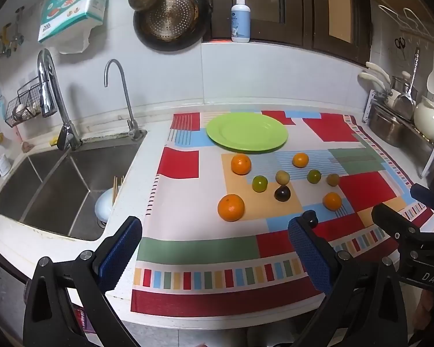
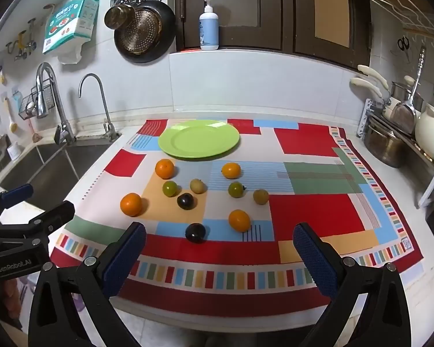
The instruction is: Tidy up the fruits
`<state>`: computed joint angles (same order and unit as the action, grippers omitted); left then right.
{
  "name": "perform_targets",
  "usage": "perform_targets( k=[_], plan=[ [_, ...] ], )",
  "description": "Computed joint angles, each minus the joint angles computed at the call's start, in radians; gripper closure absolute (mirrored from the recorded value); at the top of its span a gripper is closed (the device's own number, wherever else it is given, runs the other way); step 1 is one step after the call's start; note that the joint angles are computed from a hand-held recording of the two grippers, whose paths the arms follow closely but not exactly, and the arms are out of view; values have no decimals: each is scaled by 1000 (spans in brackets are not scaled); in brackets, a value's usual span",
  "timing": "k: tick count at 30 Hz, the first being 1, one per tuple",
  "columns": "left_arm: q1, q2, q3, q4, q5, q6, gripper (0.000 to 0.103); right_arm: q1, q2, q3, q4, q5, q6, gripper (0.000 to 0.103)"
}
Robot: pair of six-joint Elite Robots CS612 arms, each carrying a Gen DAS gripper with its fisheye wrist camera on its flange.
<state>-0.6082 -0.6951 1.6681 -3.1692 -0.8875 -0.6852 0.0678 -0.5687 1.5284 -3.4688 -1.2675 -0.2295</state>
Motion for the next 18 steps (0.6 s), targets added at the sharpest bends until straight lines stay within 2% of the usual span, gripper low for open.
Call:
perform_targets(
  k=[18],
  plan=[
    [10, 0, -2, -12, 0, 15, 1, 10, 5, -11, -2, -11, 8, 0]
  ],
)
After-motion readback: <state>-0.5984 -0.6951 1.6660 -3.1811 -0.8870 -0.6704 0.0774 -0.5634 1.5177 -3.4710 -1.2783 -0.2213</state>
